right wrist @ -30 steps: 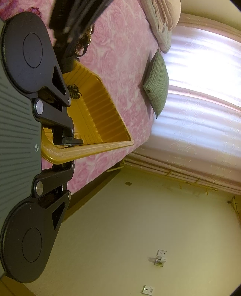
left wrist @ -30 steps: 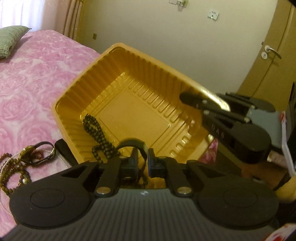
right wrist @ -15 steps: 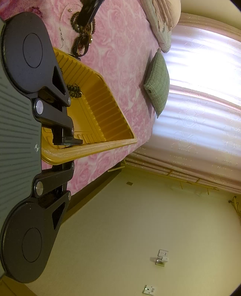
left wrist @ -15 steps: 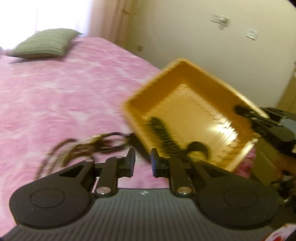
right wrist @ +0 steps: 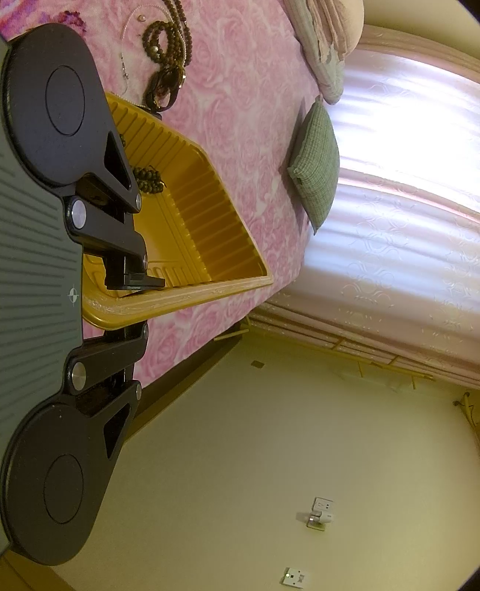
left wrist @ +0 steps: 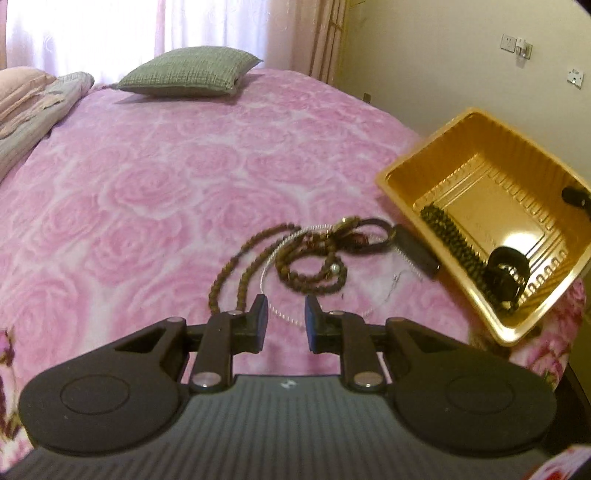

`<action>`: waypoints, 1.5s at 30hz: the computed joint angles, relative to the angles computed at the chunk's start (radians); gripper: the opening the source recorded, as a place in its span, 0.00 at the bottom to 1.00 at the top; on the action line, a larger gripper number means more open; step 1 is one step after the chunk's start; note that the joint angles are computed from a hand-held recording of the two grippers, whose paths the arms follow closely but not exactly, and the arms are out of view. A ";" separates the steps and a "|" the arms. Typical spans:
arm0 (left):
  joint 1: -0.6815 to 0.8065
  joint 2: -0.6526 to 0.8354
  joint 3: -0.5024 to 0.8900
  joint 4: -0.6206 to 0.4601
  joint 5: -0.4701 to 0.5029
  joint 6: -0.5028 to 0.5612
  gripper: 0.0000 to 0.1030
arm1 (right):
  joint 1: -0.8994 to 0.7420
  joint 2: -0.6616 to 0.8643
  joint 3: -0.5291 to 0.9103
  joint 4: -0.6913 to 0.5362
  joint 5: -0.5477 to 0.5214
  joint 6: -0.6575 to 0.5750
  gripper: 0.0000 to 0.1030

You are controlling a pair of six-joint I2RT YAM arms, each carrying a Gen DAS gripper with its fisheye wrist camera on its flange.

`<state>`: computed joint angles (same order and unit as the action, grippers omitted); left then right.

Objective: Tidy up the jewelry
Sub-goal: 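Grasp the pearl strand with the left tool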

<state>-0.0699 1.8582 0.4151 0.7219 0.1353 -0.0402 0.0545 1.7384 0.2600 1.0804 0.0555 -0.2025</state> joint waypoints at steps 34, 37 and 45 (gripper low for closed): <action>-0.013 0.180 0.190 -0.034 -0.060 -0.032 0.00 | 0.003 0.029 0.018 0.006 0.017 -0.010 0.05; 0.002 0.110 0.169 -0.050 -0.038 -0.028 0.00 | 0.004 0.034 0.018 0.011 0.018 -0.008 0.05; 0.030 0.062 0.205 -0.128 0.015 0.001 0.00 | 0.016 0.036 0.017 0.016 0.028 -0.004 0.05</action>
<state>-0.0402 1.9207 0.6197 0.5944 0.1506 -0.0391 0.0702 1.7739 0.2767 1.0960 0.0839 -0.2063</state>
